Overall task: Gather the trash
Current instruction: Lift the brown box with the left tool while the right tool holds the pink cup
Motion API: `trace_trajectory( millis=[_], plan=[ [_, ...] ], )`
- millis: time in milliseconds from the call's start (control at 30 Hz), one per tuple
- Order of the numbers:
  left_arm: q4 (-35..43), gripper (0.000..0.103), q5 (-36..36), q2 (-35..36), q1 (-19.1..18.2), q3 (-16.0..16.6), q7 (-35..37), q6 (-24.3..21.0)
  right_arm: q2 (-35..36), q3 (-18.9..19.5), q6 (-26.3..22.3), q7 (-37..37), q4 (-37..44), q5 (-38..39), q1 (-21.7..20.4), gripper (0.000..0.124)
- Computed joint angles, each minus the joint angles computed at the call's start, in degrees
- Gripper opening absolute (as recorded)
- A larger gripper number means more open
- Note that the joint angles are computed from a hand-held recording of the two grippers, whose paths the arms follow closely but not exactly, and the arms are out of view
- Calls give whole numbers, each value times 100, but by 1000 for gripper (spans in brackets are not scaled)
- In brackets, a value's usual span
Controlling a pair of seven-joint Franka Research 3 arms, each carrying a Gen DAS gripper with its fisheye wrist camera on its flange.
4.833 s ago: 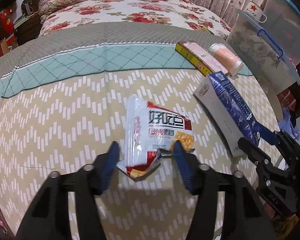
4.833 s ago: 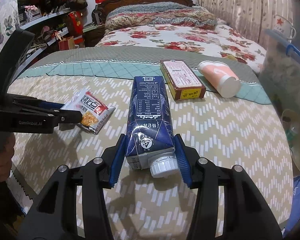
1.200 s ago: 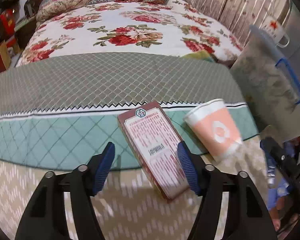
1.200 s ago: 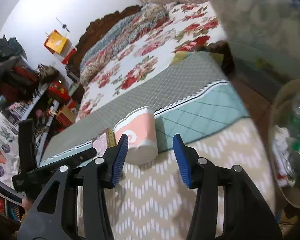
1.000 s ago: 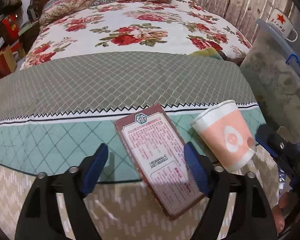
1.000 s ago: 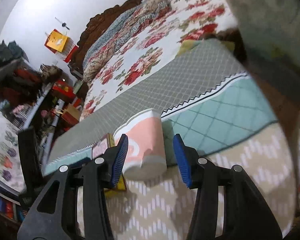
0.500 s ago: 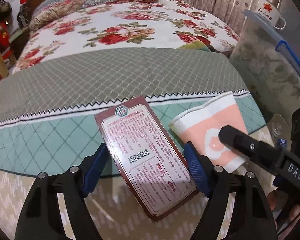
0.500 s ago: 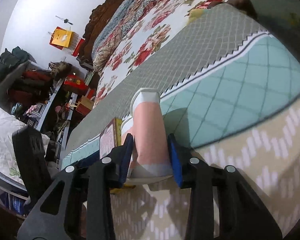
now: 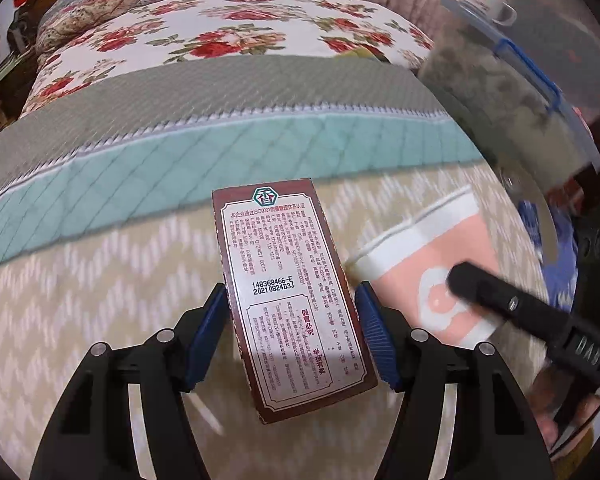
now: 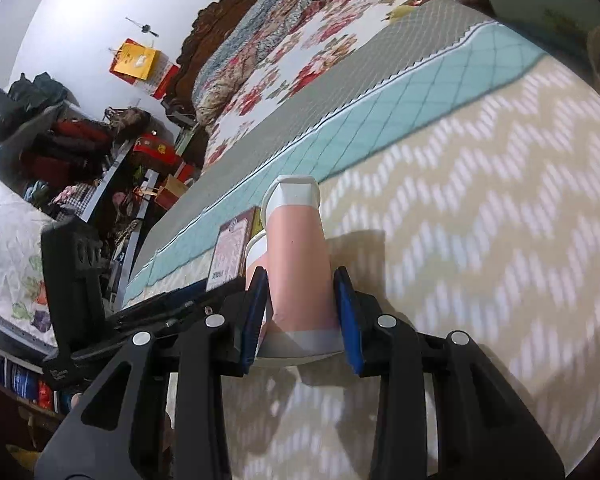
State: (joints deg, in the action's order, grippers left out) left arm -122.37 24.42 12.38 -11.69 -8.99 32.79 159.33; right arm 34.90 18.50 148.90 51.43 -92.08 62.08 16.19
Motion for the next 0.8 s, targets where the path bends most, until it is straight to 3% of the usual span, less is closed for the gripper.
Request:
trace_trajectory(
  millis=[100, 300, 400, 467, 633, 800],
  plan=[
    [-553, 61, -20, -406, -43, -133, 142, 152, -570, 168, 164, -476, -811, 601, -184, 37],
    [-1426, 62, -102, -1063, -205, -407, 793, 451, -1972, -36, 879, -1545, -2506, 1603, 8, 37],
    [-1729, 63, -256, -1251, -297, -486, 1054, 784, -2583, -231, 787, -1964, -3189, 2144, 49, 37],
    [-1789, 63, 14, -1311, -330, -511, 825, 865, -3053, -379, 688, -2364, -3681, 2674, 84, 37],
    [-1492, 65, 978, -1267, -410, -574, -188, 335, -3892, -698, 974, -2693, -4527, 3169, 433, 37],
    [-1291, 75, 1565, -1298, -490, -604, -758, -174, -4120, -995, 783, -2738, -4836, 3328, 740, 37]
  ],
)
